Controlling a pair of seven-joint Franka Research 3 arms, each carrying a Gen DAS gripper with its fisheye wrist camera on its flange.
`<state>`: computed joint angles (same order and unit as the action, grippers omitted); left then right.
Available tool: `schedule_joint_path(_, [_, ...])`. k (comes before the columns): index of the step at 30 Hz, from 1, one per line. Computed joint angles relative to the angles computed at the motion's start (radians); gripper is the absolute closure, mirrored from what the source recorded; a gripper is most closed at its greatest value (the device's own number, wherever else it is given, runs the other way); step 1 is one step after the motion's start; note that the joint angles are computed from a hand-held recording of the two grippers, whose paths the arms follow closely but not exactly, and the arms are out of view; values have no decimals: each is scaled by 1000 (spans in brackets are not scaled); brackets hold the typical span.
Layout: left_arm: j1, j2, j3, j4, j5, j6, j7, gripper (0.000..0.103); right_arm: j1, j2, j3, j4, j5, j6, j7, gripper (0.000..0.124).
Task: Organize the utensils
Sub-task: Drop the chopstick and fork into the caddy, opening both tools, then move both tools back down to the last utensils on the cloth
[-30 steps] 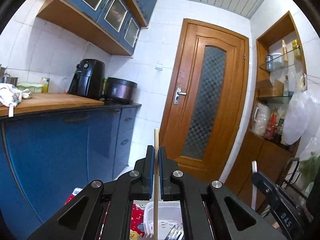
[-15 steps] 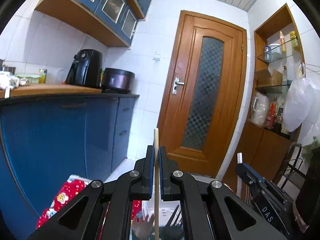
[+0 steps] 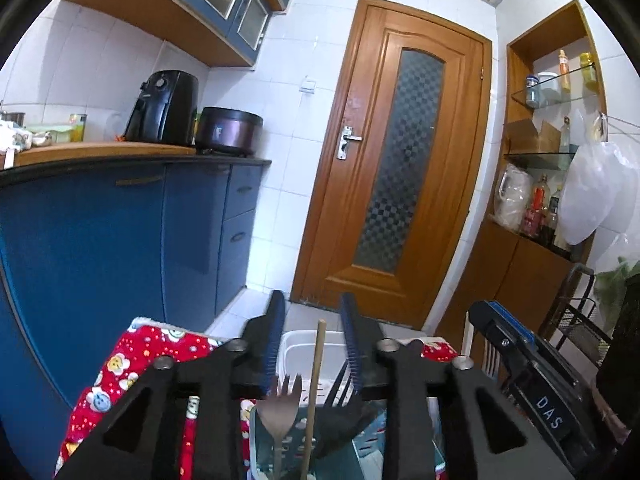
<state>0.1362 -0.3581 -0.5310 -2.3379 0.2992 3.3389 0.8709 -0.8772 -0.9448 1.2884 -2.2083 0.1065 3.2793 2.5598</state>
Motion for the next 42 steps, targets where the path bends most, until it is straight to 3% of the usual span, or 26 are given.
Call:
schedule_joint_path(4, [-29,-29,27,-19,13,-13,7,70,45,5,-30,-16,2,-23,-1,98])
schedule_joint_path(10, [-171,-74,154,-57,40,-59,13,70,137,14,-85,-35,-22,-106,-13,98])
schedule_joint_path(24, [-451,-226,356,-170,10,-217,85,70,429,90,-213,-131,-94,-240,24,97])
schedule_joint_path(42, [-651,-355,405,-297,-151,-400,216,70,731,106,-332,-270,-220,-434,219,94])
